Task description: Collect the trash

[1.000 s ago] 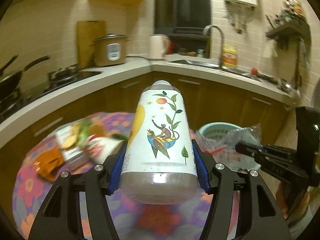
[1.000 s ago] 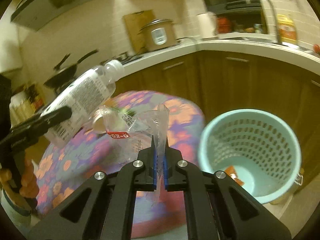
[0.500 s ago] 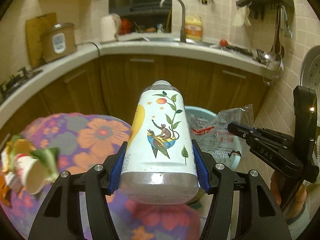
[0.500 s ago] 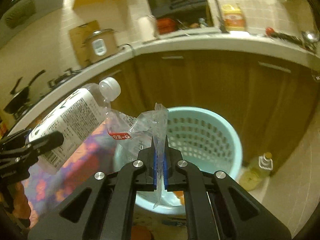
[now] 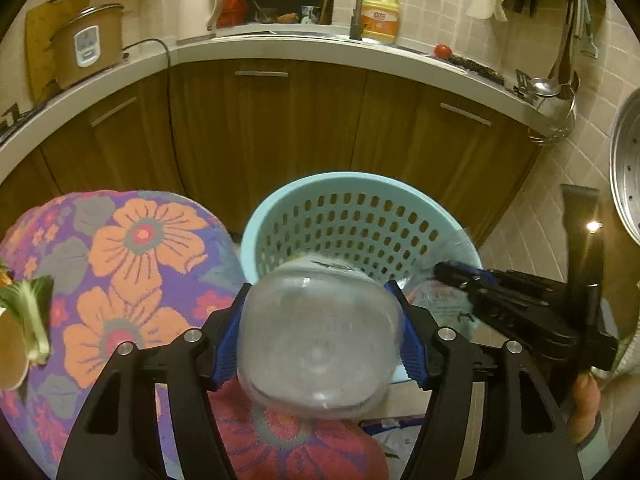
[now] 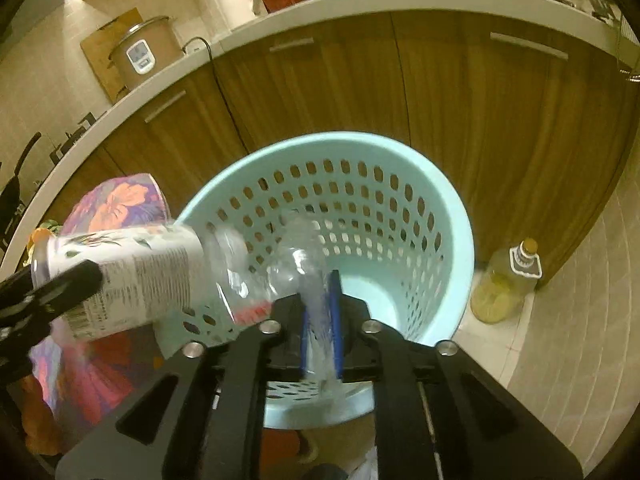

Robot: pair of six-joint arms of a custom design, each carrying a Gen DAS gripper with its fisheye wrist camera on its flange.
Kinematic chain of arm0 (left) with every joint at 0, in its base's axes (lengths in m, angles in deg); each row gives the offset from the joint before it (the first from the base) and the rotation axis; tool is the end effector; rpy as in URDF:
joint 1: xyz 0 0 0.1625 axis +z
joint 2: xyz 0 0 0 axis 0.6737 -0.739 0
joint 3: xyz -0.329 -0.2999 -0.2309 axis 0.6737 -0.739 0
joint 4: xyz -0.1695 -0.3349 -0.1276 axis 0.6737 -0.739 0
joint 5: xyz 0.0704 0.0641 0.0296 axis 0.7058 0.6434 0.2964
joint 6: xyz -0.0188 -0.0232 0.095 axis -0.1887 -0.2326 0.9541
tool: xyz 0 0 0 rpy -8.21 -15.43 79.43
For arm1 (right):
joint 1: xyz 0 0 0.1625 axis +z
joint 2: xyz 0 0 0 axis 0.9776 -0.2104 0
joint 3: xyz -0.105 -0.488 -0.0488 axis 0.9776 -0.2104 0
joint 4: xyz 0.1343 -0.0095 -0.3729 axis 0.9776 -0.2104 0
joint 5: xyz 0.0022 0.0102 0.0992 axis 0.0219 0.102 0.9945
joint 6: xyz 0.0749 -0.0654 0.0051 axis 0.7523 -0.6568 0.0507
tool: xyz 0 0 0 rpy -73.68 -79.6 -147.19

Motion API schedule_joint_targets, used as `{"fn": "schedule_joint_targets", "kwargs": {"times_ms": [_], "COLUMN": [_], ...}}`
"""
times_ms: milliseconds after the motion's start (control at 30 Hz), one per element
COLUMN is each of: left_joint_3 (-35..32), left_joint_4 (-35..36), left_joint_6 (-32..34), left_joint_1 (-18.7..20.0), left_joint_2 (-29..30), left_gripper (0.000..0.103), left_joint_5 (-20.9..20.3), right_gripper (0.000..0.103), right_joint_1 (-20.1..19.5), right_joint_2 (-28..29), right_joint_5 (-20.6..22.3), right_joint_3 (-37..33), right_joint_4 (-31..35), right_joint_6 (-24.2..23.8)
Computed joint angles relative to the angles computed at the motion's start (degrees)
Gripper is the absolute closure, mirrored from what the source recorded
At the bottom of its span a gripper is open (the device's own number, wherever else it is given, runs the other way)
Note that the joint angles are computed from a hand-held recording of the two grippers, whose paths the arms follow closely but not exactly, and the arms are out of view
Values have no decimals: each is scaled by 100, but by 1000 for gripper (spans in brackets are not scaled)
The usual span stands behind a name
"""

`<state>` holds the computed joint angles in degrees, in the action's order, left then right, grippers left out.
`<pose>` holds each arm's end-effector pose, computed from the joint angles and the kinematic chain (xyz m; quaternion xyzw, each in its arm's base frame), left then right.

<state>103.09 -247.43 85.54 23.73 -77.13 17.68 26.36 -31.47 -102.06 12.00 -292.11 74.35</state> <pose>-0.1357 -0.7199 0.2324 0.4119 0.8707 -0.1954 0.1845 0.2327 -0.6428 0.0467 -0.0315 -0.8678 0.4134 0.2741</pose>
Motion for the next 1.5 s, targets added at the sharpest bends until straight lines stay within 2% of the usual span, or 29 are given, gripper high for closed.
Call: {"fn": "schedule_joint_targets", "kwargs": {"times_ms": [67, 100, 167, 233, 433, 667, 900, 967, 1167, 1333, 1500], "left_joint_3": [27, 51, 115, 158, 184, 385, 631, 631, 449, 82, -559], "left_joint_4": [14, 9, -17, -47, -82, -430, -1108, -1363, -1836, -1970, -1791], "left_joint_6": [21, 28, 35, 36, -65, -145, -85, 8, 78, -17, -319], "left_joint_1": [-9, -11, -2, -3, -3, 28, 229, 308, 675, 1021, 1429], "left_joint_2": [-35, -58, -120, -166, -341, -737, -1309, -1433, -1741, -1799, -1653], "left_gripper": [38, 38, 38, 39, 32, 32, 31, 30, 28, 26, 26], "left_joint_5": [-22, -32, -86, -129, -409, -528, -360, -227, -21, 161, 379], "right_gripper": [76, 74, 60, 55, 55, 55, 55, 55, 55, 55, 55], "right_joint_1": [4, 25, 68, 107, 250, 558, 966, 1069, 1298, 1352, 1348], "right_joint_2": [-12, 2, 22, 23, -30, -9, 352, 494, 999, 1440, 1909], "right_joint_5": [43, 1, -42, -75, -79, -88, 371, 625, 933, 1098, 1162], "right_joint_3": [21, 19, 24, 10, 29, -145, -826, -1104, -2091, -3113, -4241], "right_joint_4": [-1, -30, -81, -117, -160, -175, -21, 157, 835, 1912, 3004], "right_joint_6": [-14, -31, -75, -134, -204, -463, -1076, -1225, -1586, -1624, -1680]}}
